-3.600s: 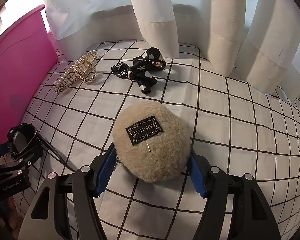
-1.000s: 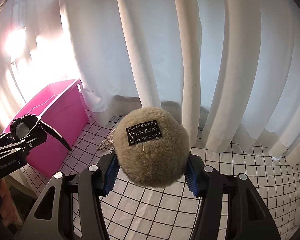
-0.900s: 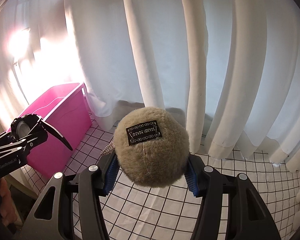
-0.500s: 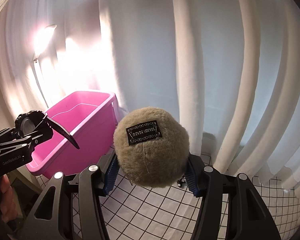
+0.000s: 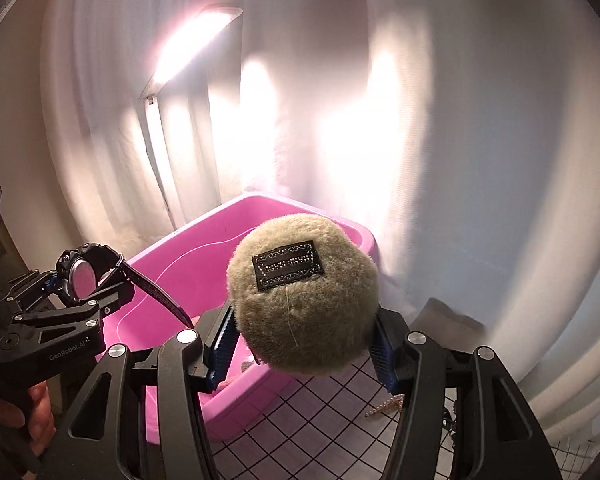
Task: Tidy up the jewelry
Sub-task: 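Lift and carry the watch and the pouch over the pink tub, then open both tools to drop the watch and pouch into the tub, then move both open tools back to the pearl claw clip and black bow clip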
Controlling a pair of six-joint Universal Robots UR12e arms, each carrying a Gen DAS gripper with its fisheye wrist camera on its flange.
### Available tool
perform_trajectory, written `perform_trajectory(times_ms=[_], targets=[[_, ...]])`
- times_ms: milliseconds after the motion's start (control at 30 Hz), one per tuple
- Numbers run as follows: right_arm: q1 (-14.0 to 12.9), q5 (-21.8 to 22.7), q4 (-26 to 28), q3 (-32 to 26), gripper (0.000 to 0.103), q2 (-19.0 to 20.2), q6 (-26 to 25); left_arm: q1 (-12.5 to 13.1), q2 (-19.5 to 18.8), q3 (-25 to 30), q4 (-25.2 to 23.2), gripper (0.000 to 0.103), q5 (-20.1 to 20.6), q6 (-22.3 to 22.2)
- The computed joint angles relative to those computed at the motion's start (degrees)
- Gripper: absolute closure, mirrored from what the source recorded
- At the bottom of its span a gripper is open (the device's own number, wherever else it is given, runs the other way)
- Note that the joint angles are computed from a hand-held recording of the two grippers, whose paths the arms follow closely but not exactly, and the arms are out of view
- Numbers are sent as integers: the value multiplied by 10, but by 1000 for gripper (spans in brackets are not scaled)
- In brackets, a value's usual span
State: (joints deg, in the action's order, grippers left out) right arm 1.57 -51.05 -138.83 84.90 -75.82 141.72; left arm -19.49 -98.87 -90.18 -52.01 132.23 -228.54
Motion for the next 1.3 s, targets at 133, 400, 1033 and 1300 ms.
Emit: perform_trajectory(times_ms=[133, 400, 1033, 1300], targets=[[27, -20, 31, -22, 48, 17, -11, 16, 5, -10, -20, 42, -8, -10], [61, -74, 68, -52, 48, 48, -13, 44, 7, -19, -53, 42, -50, -21], [81, -146, 60, -68, 31, 65, 19, 54, 0, -15, -57, 16, -53, -2], [74, -137, 54, -61, 31, 56, 26, 51, 1, -10, -64, 15, -44, -9]])
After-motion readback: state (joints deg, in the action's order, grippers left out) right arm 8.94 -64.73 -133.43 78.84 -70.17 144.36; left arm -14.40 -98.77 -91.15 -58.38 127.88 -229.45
